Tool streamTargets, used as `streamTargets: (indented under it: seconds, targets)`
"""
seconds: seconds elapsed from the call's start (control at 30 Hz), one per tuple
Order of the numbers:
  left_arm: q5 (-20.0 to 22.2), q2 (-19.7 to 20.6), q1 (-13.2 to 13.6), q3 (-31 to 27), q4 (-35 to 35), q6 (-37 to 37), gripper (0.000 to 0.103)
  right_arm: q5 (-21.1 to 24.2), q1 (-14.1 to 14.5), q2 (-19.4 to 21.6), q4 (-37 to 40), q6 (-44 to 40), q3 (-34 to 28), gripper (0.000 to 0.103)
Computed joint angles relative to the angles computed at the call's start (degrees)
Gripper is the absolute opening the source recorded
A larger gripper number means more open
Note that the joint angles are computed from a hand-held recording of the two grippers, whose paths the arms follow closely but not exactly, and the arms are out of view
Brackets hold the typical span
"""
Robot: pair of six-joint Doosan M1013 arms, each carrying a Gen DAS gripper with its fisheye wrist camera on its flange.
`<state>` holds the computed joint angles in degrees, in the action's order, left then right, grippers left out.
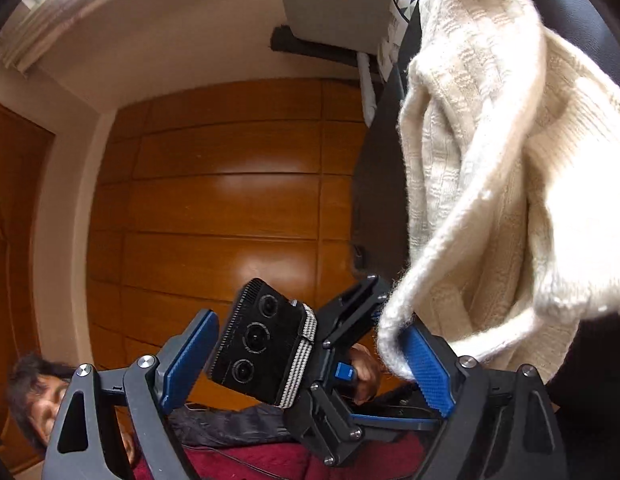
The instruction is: Fold clothes
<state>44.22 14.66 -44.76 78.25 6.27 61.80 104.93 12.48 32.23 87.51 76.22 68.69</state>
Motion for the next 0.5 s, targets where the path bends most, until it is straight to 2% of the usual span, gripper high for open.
streamTargets:
  seconds: [0.17,0.23,0.27,0.3,0.43,0.5]
  targets:
    - [-2.48,-0.29,0.75,1.02,3.75,-5.76,0.07,3.11,1.27,1.88,-4.81,1.24,-5.6,0.092]
    - [-2.84,-0.26,1.01,1.32,5.03,-7.57,0.05,2.62,1.65,2.32,-7.91,0.93,-7.73,0.093]
    - [-2.9,-0.35,1.13,1.66,5.75,-8.66,0.026,2.09,1.7,2.58,-8.81,1.05,-8.57,0.093]
    - [-2.95,-0.44,1.26,2.0,6.46,-9.74,0.019,1.56,1.65,2.81,-9.31,1.29,-9.19,0.093]
    - [-6.47,-2.13,2.76,5.24,5.73,-15.29,0.015,-4.98,-0.33,1.31,-8.52,0.84,-5.58,0.093]
    - [-11.11,-3.81,4.12,7.96,2.72,-17.75,0.015,-8.13,-1.35,0.42,-8.53,0.9,-3.17,0.093]
